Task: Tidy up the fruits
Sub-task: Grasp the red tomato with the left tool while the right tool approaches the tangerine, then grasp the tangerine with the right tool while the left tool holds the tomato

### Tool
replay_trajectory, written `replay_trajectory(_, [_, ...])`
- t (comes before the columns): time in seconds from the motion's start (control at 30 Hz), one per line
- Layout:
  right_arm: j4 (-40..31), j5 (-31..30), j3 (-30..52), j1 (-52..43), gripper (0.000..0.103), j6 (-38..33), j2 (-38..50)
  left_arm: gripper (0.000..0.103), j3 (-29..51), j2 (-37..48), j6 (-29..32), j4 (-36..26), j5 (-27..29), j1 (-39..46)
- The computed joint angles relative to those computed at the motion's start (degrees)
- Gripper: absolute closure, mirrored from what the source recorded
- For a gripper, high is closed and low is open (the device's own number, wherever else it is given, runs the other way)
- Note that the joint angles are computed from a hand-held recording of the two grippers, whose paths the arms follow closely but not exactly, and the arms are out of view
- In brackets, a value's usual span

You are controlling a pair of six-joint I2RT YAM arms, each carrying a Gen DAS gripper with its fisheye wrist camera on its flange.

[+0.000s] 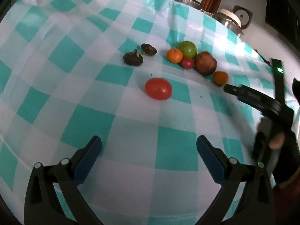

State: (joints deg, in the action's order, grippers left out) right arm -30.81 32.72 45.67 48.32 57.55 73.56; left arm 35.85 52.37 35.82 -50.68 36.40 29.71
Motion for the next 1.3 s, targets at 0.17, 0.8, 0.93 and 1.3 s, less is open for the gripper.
replay_trajectory(0.17, [2.41,-5.06,3.96,-6.92,0.04,-8.2,5.79,0.002,-0.76,-0.94,-1.8,1.37,-1.7,-1.98])
replay_trajectory(0.8, [8.17,-4.43,-8.04,0.42,0.062,0.77,-8.93,0.029,3.1,10.83,-21.07,20.57,-21.23,-26.86])
replay_trajectory(0.93, [9.71,-5.41,-9.14,-0.05,0.062,0.43,-9.98,0.063,3.42,11.92,-20.77,23.06,-24.17,-30.14])
replay_trajectory(1.3, [3.89,-4.96,-1.85,-0.38,0.038,-2.08,-1.57,0.063,4.42,13.89,-20.1,22.35,-16.99,-25.91])
